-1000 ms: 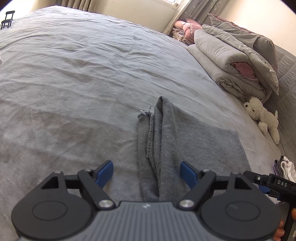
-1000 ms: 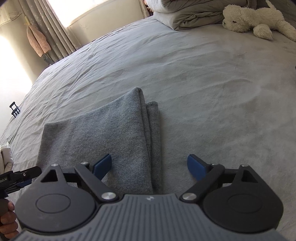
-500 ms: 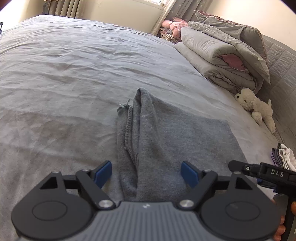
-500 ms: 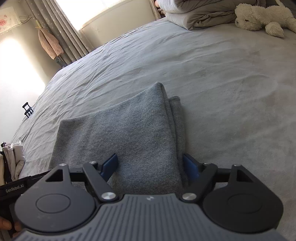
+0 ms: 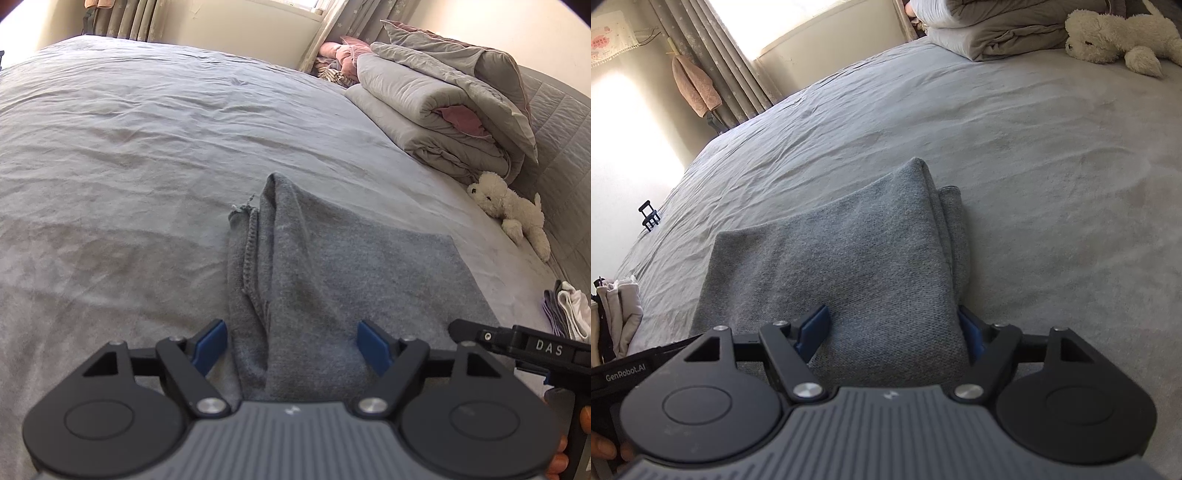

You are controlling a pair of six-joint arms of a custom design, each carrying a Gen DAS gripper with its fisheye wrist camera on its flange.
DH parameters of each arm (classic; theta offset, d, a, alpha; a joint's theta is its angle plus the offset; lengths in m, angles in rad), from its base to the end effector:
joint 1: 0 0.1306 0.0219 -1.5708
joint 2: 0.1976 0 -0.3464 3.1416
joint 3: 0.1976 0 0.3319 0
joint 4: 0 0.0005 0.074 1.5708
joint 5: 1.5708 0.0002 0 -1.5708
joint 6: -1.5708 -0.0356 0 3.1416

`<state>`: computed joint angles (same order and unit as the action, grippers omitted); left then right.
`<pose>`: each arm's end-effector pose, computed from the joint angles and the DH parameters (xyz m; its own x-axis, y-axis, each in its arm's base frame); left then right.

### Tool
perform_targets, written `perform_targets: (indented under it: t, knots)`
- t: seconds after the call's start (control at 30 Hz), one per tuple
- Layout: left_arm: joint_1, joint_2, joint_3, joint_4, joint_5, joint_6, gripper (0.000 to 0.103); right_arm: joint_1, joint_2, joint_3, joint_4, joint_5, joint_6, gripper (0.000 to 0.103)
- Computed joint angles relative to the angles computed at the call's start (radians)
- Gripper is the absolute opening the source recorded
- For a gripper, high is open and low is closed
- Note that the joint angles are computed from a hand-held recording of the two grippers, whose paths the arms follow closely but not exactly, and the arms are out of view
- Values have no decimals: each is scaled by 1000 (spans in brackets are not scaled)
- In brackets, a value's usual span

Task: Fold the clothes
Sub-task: 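Push the side of the folded bundle with both open grippers to square it, then close both grippers on the folded edge of the grey sweater bundle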

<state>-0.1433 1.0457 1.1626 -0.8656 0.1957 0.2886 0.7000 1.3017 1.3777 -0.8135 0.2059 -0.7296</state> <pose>0.3154 -0.0530 0.4230 -0.7258 -0.1773 -0.6646 0.0777 0.9389 -0.3354 0.3175 0.2572 0.4280 -0.7266 0.2411 -0.6434 -0.0410 0.9195 0.3909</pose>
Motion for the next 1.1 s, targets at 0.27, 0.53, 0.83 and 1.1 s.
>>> perform_targets:
  t: [0.27,0.53,0.83,1.1]
  knots:
    - [-18,-12,0,6,1,-40,42,4,-8,-12,34,10,-3,38]
    - [-17,-16,34,-28,-6,-63,19,29,1,16,29,67,49,28]
    - [15,-100,46,-116,25,-44,17,67,-56,5,12,74,27,27]
    - [-21,-300,-47,-234,-50,-54,17,222,-136,-43,-84,157,8,27]
